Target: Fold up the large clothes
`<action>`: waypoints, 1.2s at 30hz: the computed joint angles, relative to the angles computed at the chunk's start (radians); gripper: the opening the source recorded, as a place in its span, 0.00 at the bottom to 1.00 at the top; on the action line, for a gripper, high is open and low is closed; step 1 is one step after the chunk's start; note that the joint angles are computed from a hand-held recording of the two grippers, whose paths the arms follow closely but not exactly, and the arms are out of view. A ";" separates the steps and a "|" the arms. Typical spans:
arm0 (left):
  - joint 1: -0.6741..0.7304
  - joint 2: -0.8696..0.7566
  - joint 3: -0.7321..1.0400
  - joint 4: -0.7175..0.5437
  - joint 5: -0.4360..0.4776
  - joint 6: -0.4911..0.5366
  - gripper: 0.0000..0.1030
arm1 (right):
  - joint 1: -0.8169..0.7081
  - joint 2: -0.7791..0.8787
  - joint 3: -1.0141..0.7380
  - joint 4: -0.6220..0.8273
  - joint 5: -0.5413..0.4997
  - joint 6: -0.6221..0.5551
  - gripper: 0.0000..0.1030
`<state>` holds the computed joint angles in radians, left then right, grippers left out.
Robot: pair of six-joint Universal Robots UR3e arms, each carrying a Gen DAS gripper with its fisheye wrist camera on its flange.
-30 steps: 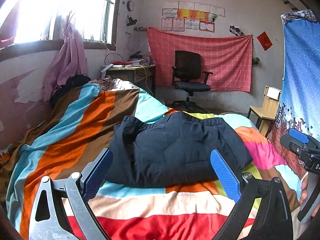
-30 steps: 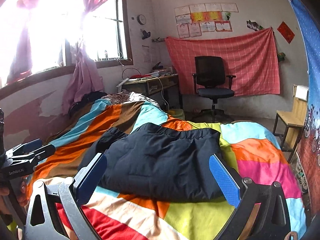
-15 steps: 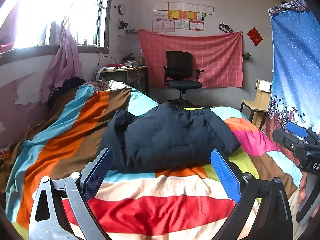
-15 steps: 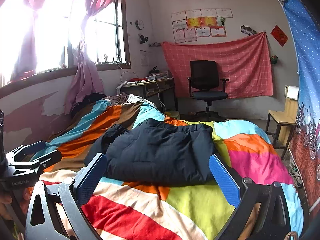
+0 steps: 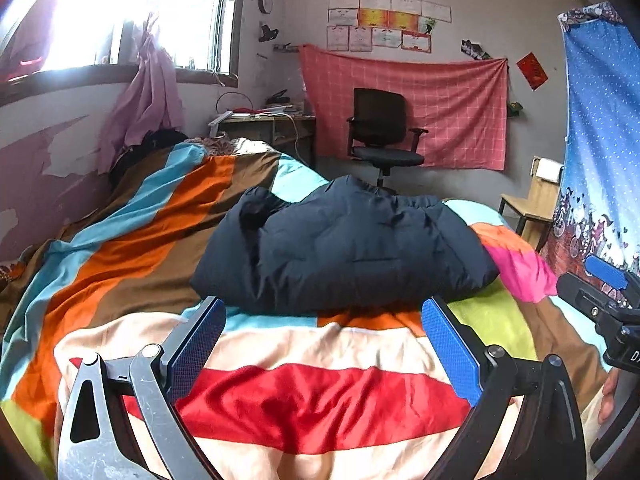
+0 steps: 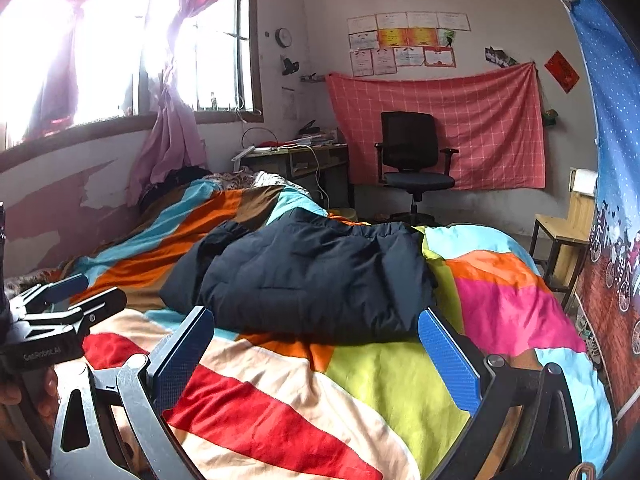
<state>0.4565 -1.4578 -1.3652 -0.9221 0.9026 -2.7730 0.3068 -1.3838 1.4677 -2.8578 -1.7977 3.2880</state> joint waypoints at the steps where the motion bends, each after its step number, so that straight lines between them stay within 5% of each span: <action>1: -0.001 0.004 -0.016 0.009 0.007 0.003 0.93 | 0.001 0.002 0.010 -0.012 -0.001 -0.006 1.00; 36: 0.004 0.061 -0.176 0.067 0.055 0.024 0.93 | -0.027 0.020 0.097 -0.047 0.048 -0.010 1.00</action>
<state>0.4600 -1.3973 -1.5408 -0.8556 0.9577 -2.7489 0.2803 -1.3633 1.5645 -2.9043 -1.7498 3.2783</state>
